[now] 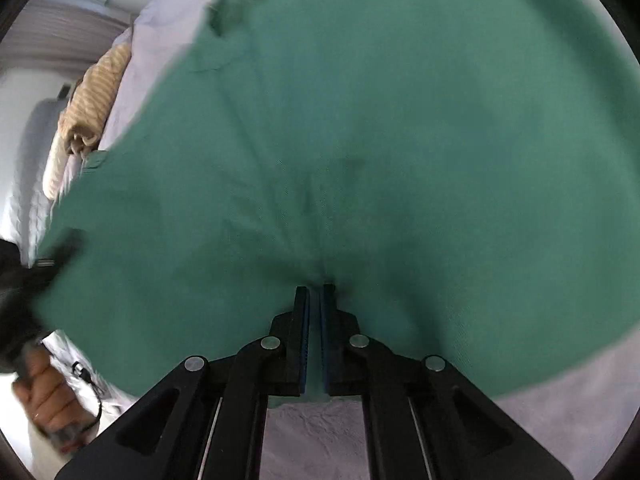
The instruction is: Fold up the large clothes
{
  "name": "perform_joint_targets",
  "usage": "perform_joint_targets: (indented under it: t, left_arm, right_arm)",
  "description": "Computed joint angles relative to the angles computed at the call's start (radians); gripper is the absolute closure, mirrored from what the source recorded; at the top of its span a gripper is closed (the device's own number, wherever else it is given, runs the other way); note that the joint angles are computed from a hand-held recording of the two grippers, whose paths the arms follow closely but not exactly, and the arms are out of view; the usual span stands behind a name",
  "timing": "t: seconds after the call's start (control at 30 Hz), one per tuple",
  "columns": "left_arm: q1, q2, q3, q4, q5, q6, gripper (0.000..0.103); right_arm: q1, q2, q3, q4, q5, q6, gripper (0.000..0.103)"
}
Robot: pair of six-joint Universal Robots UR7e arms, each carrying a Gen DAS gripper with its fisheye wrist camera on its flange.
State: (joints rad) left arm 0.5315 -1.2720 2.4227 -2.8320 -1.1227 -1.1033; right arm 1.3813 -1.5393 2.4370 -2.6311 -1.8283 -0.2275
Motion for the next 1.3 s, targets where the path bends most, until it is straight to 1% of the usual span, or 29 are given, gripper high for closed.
perform_joint_targets:
  t: [0.07, 0.13, 0.17, 0.23, 0.33, 0.4, 0.43, 0.47, 0.5, 0.53, 0.6, 0.63, 0.67, 0.7, 0.73, 0.77, 0.83, 0.87, 0.93, 0.97, 1.0, 1.03, 1.07, 1.1, 1.17, 1.2, 1.23, 1.27, 1.3]
  left_arm:
    - [-0.018, 0.079, -0.092, 0.006, 0.01, 0.051, 0.089]
    - [-0.03, 0.162, -0.187, 0.017, 0.009, 0.102, 0.089]
    - [-0.035, 0.197, -0.225, 0.024, 0.012, 0.123, 0.089]
    - [-0.049, 0.321, -0.363, 0.066, 0.012, 0.21, 0.089]
    - [-0.054, 0.493, -0.549, 0.139, -0.014, 0.294, 0.089]
    - [-0.048, 0.612, -0.668, 0.184, -0.037, 0.336, 0.089]
    - [-0.047, 0.651, -0.706, 0.203, -0.04, 0.346, 0.089]
    - [-0.046, 0.726, -0.779, 0.249, -0.041, 0.356, 0.089]
    - [-0.047, 0.771, -0.823, 0.278, -0.035, 0.36, 0.089]
    - [-0.051, 0.826, -0.877, 0.33, -0.014, 0.359, 0.089]
    - [-0.053, 0.89, -0.94, 0.403, 0.011, 0.343, 0.088]
    - [-0.052, 0.908, -0.957, 0.421, 0.009, 0.334, 0.077]
    - [-0.049, 0.919, -0.959, 0.403, -0.006, 0.332, 0.058]
    - [-0.049, 0.924, -0.954, 0.371, -0.02, 0.326, 0.047]
    - [-0.054, 0.924, -0.95, 0.353, -0.02, 0.322, 0.03]
    - [-0.065, 0.925, -0.946, 0.324, -0.008, 0.333, 0.027]
    - [-0.076, 0.921, -0.96, 0.332, -0.019, 0.356, 0.025]
    - [-0.076, 0.909, -0.944, 0.323, -0.025, 0.361, 0.02]
    - [-0.091, 0.868, -0.901, 0.277, 0.004, 0.357, 0.021]
    - [-0.1, 0.844, -0.878, 0.265, 0.037, 0.347, 0.02]
    - [-0.109, 0.81, -0.843, 0.262, 0.076, 0.32, 0.02]
    - [-0.12, 0.77, -0.795, 0.259, 0.102, 0.285, 0.02]
    - [-0.12, 0.727, -0.756, 0.282, 0.142, 0.229, 0.02]
    - [-0.119, 0.697, -0.73, 0.314, 0.17, 0.186, 0.02]
    - [-0.123, 0.632, -0.665, 0.41, 0.223, 0.079, 0.02]
    - [-0.117, 0.605, -0.64, 0.48, 0.245, 0.016, 0.02]
    - [-0.11, 0.597, -0.633, 0.523, 0.252, -0.021, 0.02]
    - [-0.107, 0.57, -0.609, 0.582, 0.246, -0.076, 0.02]
    - [-0.103, 0.547, -0.583, 0.624, 0.232, -0.127, 0.02]
  right_arm:
    - [-0.001, -0.032, 0.004, 0.024, 0.022, -0.033, 0.099]
    - [-0.027, -0.088, -0.009, 0.104, 0.088, -0.048, 0.099]
    - [-0.046, -0.127, -0.017, 0.146, 0.122, -0.06, 0.099]
    - [-0.086, -0.215, -0.031, 0.196, 0.16, -0.097, 0.099]
    - [-0.195, -0.343, -0.071, 0.259, 0.232, -0.155, 0.098]
    - [-0.284, -0.391, -0.105, 0.287, 0.283, -0.201, 0.094]
    - [-0.311, -0.398, -0.115, 0.294, 0.293, -0.213, 0.094]
    - [-0.364, -0.401, -0.137, 0.314, 0.308, -0.231, 0.094]
    - [-0.403, -0.397, -0.153, 0.33, 0.321, -0.24, 0.093]
    - [-0.432, -0.393, -0.164, 0.343, 0.334, -0.249, 0.093]
    - [-0.503, -0.38, -0.188, 0.385, 0.38, -0.27, 0.094]
    - [-0.532, -0.377, -0.198, 0.413, 0.413, -0.284, 0.096]
    - [-0.554, -0.377, -0.204, 0.437, 0.439, -0.303, 0.096]
    - [-0.571, -0.378, -0.208, 0.454, 0.452, -0.327, 0.096]
    - [-0.581, -0.379, -0.21, 0.467, 0.461, -0.344, 0.096]
    - [-0.574, -0.376, -0.201, 0.459, 0.46, -0.341, 0.096]
    - [-0.584, -0.376, -0.22, 0.5, 0.465, -0.349, 0.096]
    - [-0.578, -0.368, -0.238, 0.517, 0.463, -0.34, 0.096]
    - [-0.581, -0.367, -0.272, 0.54, 0.476, -0.338, 0.095]
    - [-0.59, -0.376, -0.278, 0.55, 0.506, -0.341, 0.095]
    - [-0.599, -0.37, -0.291, 0.559, 0.537, -0.343, 0.085]
    - [-0.62, -0.37, -0.313, 0.593, 0.593, -0.345, 0.058]
    - [-0.633, -0.363, -0.332, 0.619, 0.63, -0.347, 0.042]
    - [-0.65, -0.354, -0.358, 0.661, 0.686, -0.354, 0.024]
    - [-0.653, -0.322, -0.399, 0.712, 0.733, -0.35, 0.024]
    - [-0.641, -0.315, -0.397, 0.711, 0.737, -0.342, 0.024]
    - [-0.617, -0.288, -0.421, 0.726, 0.731, -0.335, 0.024]
    - [-0.581, -0.266, -0.428, 0.708, 0.698, -0.311, 0.024]
    - [-0.532, -0.252, -0.421, 0.648, 0.636, -0.272, 0.024]
